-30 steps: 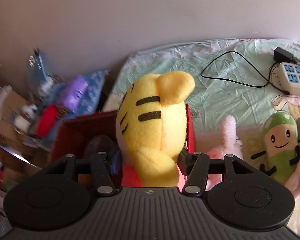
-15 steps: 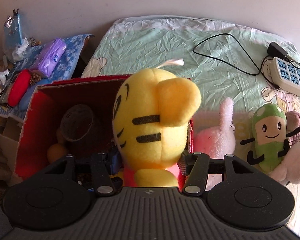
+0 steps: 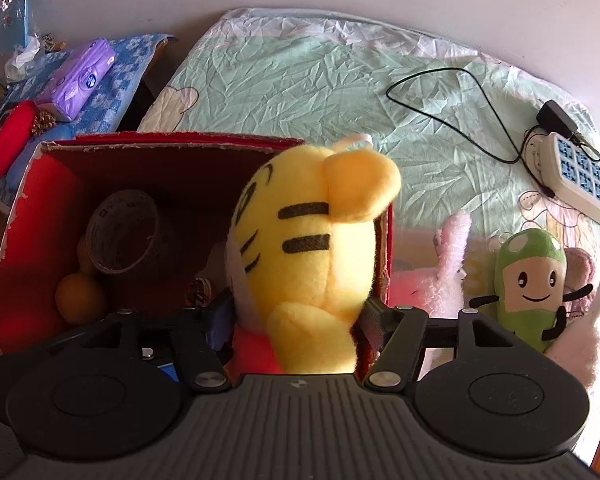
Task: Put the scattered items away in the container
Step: 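Carry the tiger plush with the right gripper over the red box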
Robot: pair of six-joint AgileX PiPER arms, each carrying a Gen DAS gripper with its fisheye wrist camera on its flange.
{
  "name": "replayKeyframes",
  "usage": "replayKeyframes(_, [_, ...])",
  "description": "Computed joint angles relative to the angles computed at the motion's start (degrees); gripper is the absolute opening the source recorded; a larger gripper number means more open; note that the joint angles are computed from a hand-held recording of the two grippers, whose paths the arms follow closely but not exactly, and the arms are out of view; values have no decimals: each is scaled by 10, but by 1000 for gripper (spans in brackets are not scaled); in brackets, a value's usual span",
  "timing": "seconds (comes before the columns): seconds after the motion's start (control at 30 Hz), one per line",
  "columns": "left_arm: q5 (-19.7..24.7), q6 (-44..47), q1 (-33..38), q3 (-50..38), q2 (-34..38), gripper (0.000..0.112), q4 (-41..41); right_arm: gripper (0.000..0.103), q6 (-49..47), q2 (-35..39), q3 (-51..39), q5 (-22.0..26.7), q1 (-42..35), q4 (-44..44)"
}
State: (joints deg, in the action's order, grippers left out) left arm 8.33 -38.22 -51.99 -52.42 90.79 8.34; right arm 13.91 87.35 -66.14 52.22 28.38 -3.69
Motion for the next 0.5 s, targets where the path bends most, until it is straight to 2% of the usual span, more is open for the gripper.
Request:
replayKeyframes(0.07, [-3, 5, 2, 1, -1, 78, 1, 64, 1, -13, 8, -4, -5, 6])
replayKeyframes(0.17, [-9, 71, 7, -4, 6, 83, -54, 64, -4, -36, 20, -12, -15, 24])
replayKeyframes(0.33, [-4, 230, 22, -17, 29, 83, -212, 66, 3, -60, 29, -26, -19, 30])
replayKeyframes(0.4, [-5, 315, 30, -9, 25, 83, -297, 73, 41, -75, 30, -27, 1, -24])
replayKeyframes(0.43, [-6, 334, 32, -4, 21, 83, -314, 75, 61, -89, 37, -35, 7, -49])
replayKeyframes(0.5, [-10, 307, 30, -1, 17, 83, -279, 74, 53, -125, 55, -68, -13, -29])
